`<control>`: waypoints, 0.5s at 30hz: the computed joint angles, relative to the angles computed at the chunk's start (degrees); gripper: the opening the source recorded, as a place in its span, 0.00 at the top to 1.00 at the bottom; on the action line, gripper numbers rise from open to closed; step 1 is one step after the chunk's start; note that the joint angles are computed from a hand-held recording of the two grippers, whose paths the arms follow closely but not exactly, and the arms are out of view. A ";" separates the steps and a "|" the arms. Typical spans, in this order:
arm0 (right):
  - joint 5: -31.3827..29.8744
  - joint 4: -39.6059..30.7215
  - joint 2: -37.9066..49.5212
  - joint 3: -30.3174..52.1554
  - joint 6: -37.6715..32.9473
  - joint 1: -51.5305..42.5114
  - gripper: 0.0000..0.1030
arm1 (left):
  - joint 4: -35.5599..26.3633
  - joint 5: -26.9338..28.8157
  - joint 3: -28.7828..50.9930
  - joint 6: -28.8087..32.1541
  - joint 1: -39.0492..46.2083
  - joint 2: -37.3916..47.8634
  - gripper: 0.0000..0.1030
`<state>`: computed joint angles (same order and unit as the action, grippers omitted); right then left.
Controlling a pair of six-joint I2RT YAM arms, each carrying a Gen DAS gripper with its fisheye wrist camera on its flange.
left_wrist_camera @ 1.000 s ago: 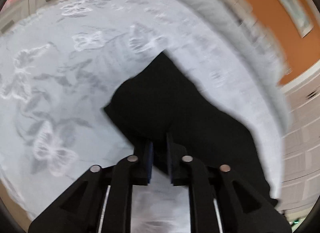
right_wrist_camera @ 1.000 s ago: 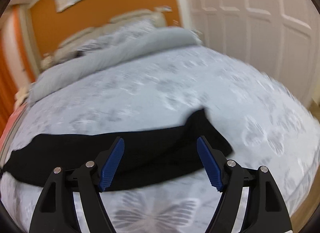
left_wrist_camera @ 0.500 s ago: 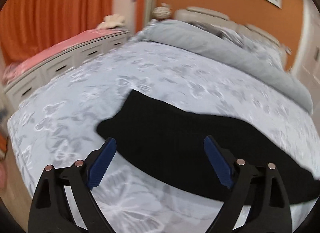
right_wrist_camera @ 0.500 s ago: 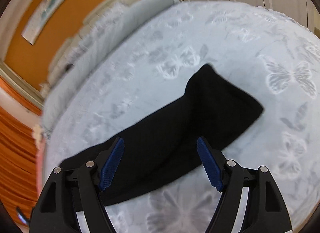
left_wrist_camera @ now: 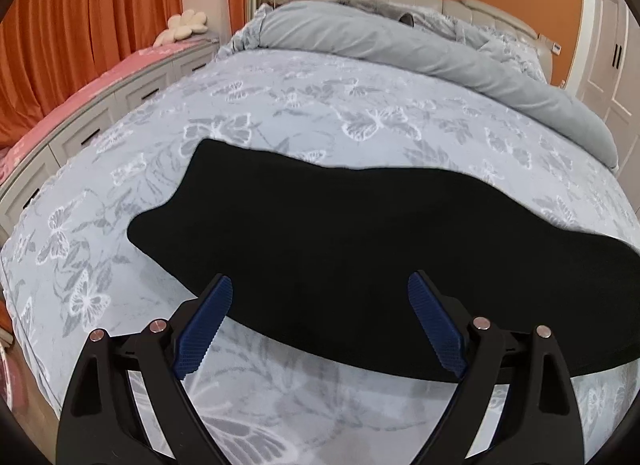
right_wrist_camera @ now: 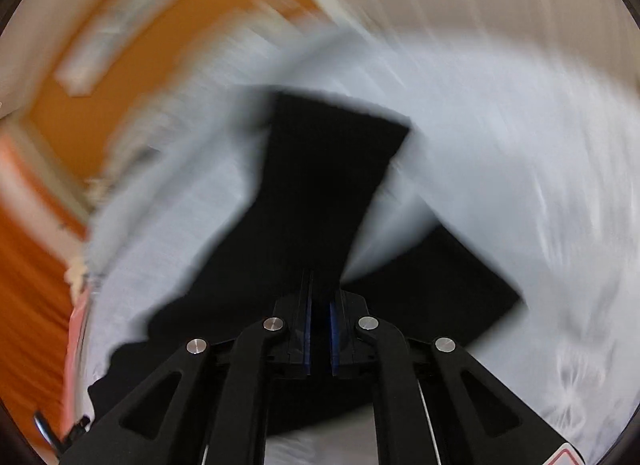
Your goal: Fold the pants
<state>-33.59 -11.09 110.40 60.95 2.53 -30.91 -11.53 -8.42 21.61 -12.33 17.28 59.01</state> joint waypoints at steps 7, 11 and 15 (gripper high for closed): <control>0.56 -0.35 1.92 -0.28 -4.93 -2.18 0.81 | 1.12 -1.48 -0.27 -1.32 -2.86 2.79 0.15; 2.22 -3.49 6.07 4.83 -3.13 -1.83 0.66 | 1.50 -3.74 0.21 -3.14 -6.08 4.45 0.13; -3.96 -1.99 0.04 0.28 -1.62 -4.47 0.96 | 0.26 -2.13 0.97 -3.40 -4.83 4.11 0.12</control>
